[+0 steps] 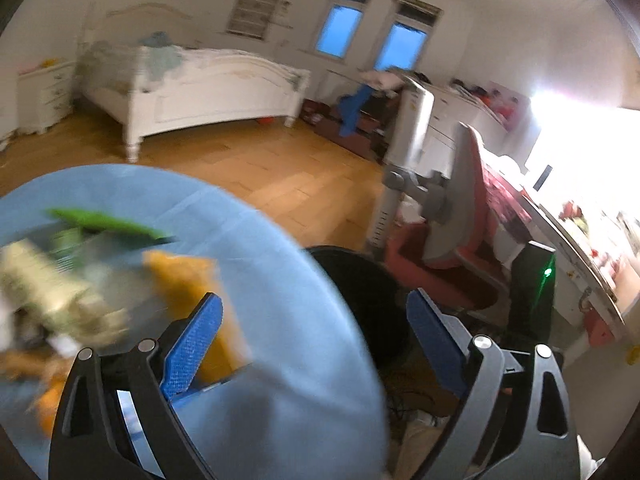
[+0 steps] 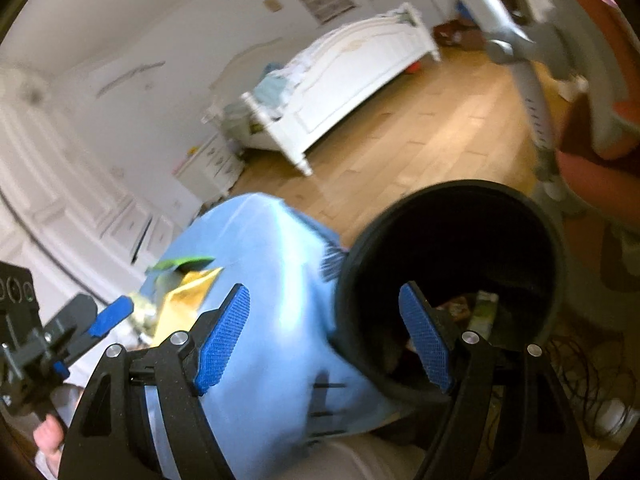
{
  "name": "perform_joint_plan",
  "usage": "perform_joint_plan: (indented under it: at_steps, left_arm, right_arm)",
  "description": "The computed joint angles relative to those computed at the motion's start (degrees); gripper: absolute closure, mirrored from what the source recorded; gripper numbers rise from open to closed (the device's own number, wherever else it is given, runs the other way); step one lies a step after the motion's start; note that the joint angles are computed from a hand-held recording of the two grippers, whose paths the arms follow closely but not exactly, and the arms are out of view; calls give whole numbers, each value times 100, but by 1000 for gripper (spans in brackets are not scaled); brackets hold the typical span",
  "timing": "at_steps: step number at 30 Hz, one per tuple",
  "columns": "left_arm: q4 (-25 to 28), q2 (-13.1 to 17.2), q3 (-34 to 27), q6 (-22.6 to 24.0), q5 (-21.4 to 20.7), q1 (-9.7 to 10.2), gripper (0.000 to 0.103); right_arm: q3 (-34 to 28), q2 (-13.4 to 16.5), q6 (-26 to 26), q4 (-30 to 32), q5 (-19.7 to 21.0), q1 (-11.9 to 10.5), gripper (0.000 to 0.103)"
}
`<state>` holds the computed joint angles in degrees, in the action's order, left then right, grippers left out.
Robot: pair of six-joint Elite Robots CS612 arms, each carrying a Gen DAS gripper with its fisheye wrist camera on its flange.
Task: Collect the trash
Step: 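Grasp the white fluffy ball with the left tool while the right tool grasps a cream snack wrapper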
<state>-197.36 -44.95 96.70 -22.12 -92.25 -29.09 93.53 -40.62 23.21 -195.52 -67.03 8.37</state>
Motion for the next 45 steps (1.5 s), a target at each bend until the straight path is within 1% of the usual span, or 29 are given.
perform_joint_plan:
  at_steps: [2,3,6,7,8,10,12,14,15,17,19,21,22,23,24,25,26,27,28,29,30,32,33,34,35,38,41,43,45]
  left_arm:
    - [-241,-131,304,-212,261,105,11]
    - [-353,-205,478,-357,485,174,11]
    - [-480,-325,784,-702,967,365,11]
    - [-453,-353,857,-798,1153,432,11]
    - [-318,-387,918,-901,1375,512,10]
    - [-48,-416,947,-948,1546,631,8]
    - [278,-399,895,-866,1590,756,7]
    - [566,-340,765,-659,1412,876,6]
    - [688,-308,695,-541,1314,919,6]
    - [804,-269,627,-388,1176,990,7]
    - [855,-199,514,-285,870,1072,7]
    - [830,-125,431,-175,593,1143,7]
    - [886,-93,378,-123,554,1163,8]
    - [979,-71,333,-118,578,1176,10]
    - [1040,-56,312,-144,546,1199,23]
    - [1125,-11,241,-245,287,1274,36]
    - [1058,27,234,-332,29,1348,41]
    - [937,54,247,-421,-203,1405,50]
    - [829,77,263,-480,-351,1440,53]
    - [750,81,288,-491,-368,1448,56]
    - [687,76,314,-494,-343,1445,58]
    - [461,29,440,-559,-266,1436,59]
    - [331,-4,512,-628,-243,1436,60]
    - [81,-51,621,-740,-236,1446,59]
    - [-50,-76,662,-802,-210,1445,59]
    - [-606,-255,922,-980,-105,1430,59]
    - [-775,-416,1042,-963,-9,1378,59]
    - [-770,-473,1025,-935,-31,1333,59]
    - [-699,-532,1010,-834,32,1251,59]
  right_arm:
    - [-115,-11,-268,155,55,116,26]
    - [-186,-17,-417,259,92,177,26]
    - [-433,-23,-907,563,316,368,26]
    - [-545,-18,-1125,688,389,448,26]
    - [-620,-13,-1288,770,433,513,26]
    - [-859,18,-1692,1051,500,672,26]
    - [-1193,97,-2092,1456,600,854,26]
    - [-1648,256,-2366,2009,776,1025,26]
    - [-1839,326,-2484,2240,758,1098,26]
    - [-2278,505,-2732,2719,588,1255,26]
    - [-2760,714,-2910,3278,466,1369,26]
    - [-3101,867,-3067,3656,221,1458,27]
    - [-3241,930,-3171,3843,75,1496,30]
    - [-3424,1003,-3295,4130,-30,1534,36]
    - [-3580,1063,-3403,4396,-82,1562,39]
    - [-3698,1108,-3486,4597,-134,1588,44]
    - [-3720,1123,-3548,4690,-152,1599,50]
    - [-3725,1128,-3578,4702,-150,1603,53]
    - [-3682,1113,-3577,4633,-109,1596,60]
    - [-3600,1083,-3552,4556,-36,1578,69]
    - [-3450,1021,-3488,4399,82,1539,71]
    - [-3226,926,-3247,4013,417,1453,77]
    - [-3132,888,-3135,3840,590,1405,77]
    - [-3020,837,-2999,3632,770,1361,78]
    - [-2863,768,-2819,3337,960,1313,78]
    - [-2504,606,-2330,2628,1388,1185,78]
    - [-2195,468,-1951,2071,1685,1053,78]
    - [-1967,372,-1679,1605,1746,969,78]
    - [-1782,309,-1368,1162,1767,875,78]
